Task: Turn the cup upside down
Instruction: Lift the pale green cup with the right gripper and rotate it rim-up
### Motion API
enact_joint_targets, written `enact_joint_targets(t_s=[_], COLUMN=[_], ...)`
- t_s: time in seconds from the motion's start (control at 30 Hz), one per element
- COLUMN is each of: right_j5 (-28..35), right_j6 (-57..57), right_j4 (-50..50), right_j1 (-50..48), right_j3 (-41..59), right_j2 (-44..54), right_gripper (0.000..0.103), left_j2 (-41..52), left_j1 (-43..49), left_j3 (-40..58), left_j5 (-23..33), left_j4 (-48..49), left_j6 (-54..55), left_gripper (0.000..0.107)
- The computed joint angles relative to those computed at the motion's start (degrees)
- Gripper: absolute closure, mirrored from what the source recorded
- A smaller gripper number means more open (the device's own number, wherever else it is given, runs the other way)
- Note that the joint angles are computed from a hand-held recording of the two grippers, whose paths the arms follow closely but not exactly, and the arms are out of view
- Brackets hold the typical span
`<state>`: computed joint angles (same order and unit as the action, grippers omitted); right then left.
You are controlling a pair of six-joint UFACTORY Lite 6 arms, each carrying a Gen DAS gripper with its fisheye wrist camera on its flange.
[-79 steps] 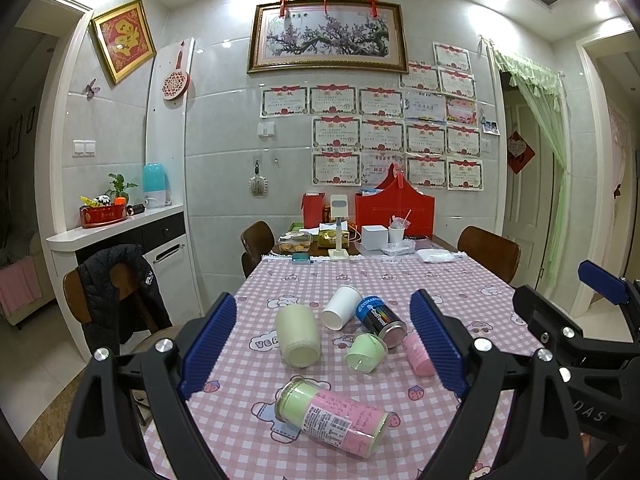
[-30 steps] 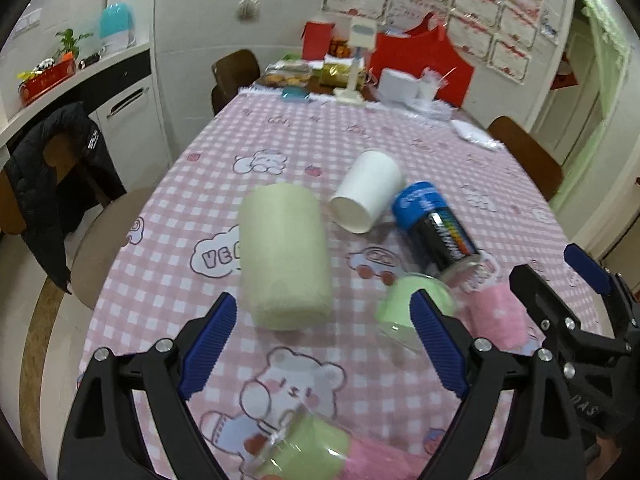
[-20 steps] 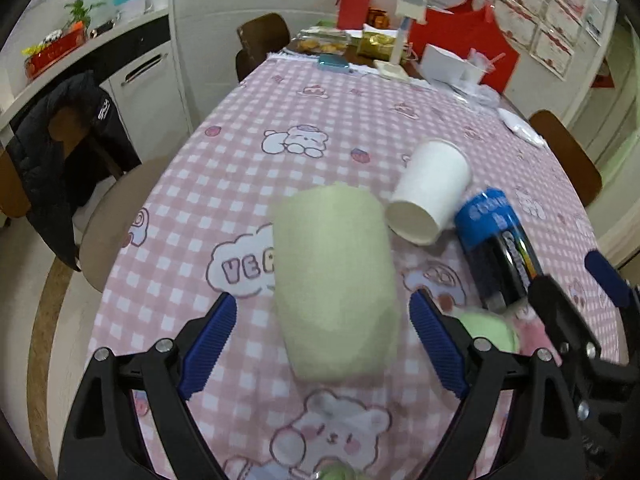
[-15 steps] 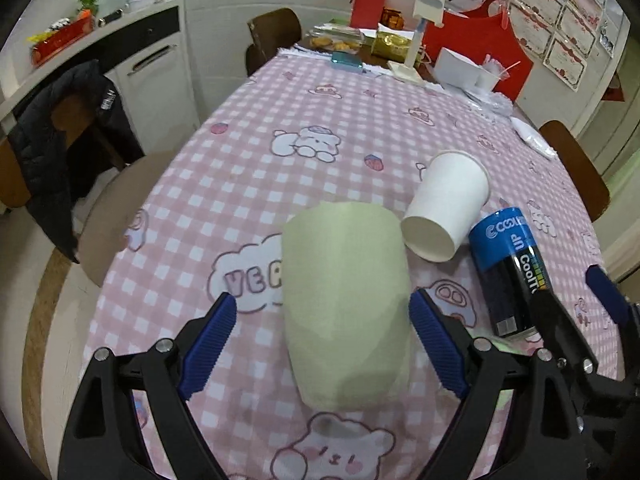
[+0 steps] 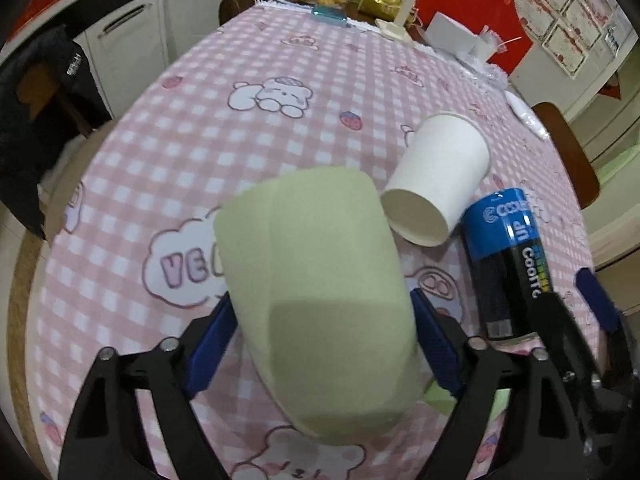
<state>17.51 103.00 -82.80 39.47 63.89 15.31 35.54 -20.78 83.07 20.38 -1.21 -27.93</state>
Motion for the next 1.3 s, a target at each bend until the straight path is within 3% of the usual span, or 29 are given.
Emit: enact_joint_targets(t_s=[0.33,0.5,0.7,0.9,1.07,1.3], right_j5=[-2.1,-2.2,2.8,14.4,24.3,33.1], right_j6=[-0.1,-5.2,-18.6,-33.6,-50.1,-89.8], right_j4=[0.6,6.0,20.0,36.0,50.1,79.1], right_j1=[0.2,0.7,2.3,4.4,0.9,-25.2], right_j3=[-3.5,-9.8,-21.3,-34.2,-40.9,-48.4], right_j2=[-5.4,-16.3,-36.1,-60.8,-79.0,-99.2], right_gripper=[0.008,0.008,0.008,0.008,0.008,0.008], left_j2=[-7.8,-18.0,-28.2,-29.3,-24.5,-15.2], left_j1=[-1.7,-6.2,-16.3,-32.5,-43.2,-50.2], left_j3=[-6.4,-11.9,-16.9,-17.1,-15.1,-11.7], left_j5=[-1.2,0.3,3.4,8.1,9.1,5.4], left_j4=[4.7,16.6,26.4,40.0,44.7,46.8], left_j6=[-4.1,-16.9,-30.2,-51.3,-63.5,-74.4], left_gripper=[0.026,0.026,0.026,0.026,0.026,0.026])
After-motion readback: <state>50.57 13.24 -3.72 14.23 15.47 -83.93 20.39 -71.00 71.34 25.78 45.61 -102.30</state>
